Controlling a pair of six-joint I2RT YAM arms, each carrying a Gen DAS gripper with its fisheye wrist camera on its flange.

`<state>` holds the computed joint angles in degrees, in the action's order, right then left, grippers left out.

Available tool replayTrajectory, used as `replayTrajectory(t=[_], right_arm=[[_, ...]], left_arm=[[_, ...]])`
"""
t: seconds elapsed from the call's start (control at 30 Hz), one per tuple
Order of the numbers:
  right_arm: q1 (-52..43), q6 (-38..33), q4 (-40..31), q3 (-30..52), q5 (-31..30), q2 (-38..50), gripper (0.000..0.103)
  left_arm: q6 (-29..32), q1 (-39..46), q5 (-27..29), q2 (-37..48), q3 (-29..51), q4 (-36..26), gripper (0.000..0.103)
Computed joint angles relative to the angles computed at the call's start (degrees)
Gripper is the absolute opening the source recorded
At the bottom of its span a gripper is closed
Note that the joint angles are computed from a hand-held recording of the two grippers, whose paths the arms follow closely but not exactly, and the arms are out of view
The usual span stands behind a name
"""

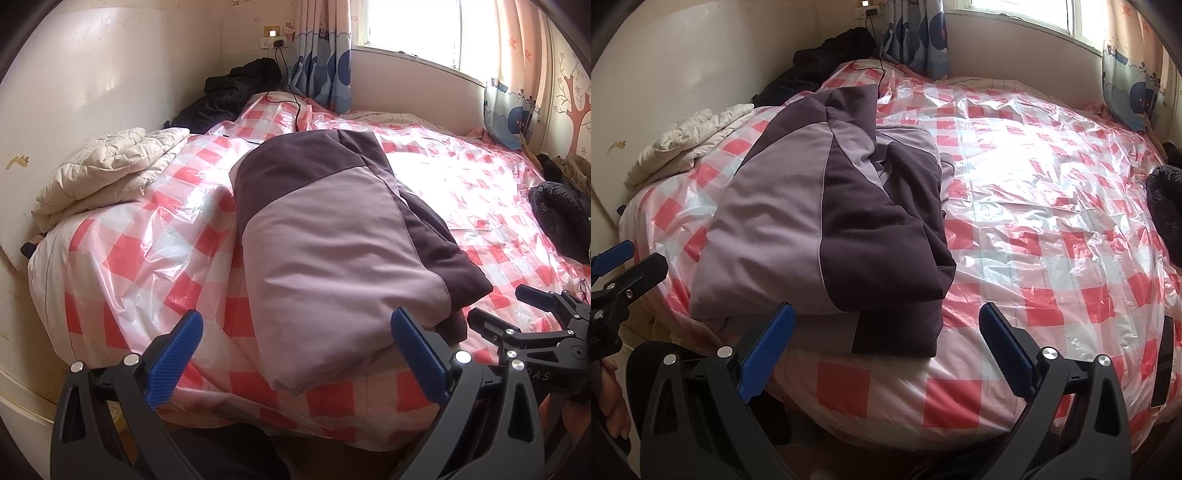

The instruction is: Fold large clothes

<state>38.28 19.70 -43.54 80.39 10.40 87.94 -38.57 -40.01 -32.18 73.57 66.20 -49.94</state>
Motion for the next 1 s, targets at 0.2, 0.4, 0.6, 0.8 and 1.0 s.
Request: replayTrajectory(t=[0.2, 0.4, 0.6, 0.8, 1.0], right_arm=[[-0.4, 0.3, 0.4, -0.3, -1.8, 0.1, 0.096], [-1.1, 0.2, 0.9, -0.8, -2.6, -0.1, 0.096], [-1.0, 0.0, 0.7, -0.7, -2.4, 0.0, 0.096], [-0.4, -0.1, 0.1, -0.5, -2.1, -0.1, 0.096], [0.4, 0.2, -0.4, -1.6, -1.9, -1.3, 0.096]], left_arm=[[-0.1, 0.0, -0.1, 0.1, 0.2, -0.1, 0.098], [0.1, 0.3, 0.3, 0.3, 0.3, -0.1, 0.098], [1.5, 2.3, 3.8, 0.2, -0.2, 1.6, 0.098], [-1.1, 3.9, 7.4, -0.4, -2.1, 2.9, 0.098], [-3.4, 2.3, 6.3, 2.7, -0.6, -2.1, 0.098]])
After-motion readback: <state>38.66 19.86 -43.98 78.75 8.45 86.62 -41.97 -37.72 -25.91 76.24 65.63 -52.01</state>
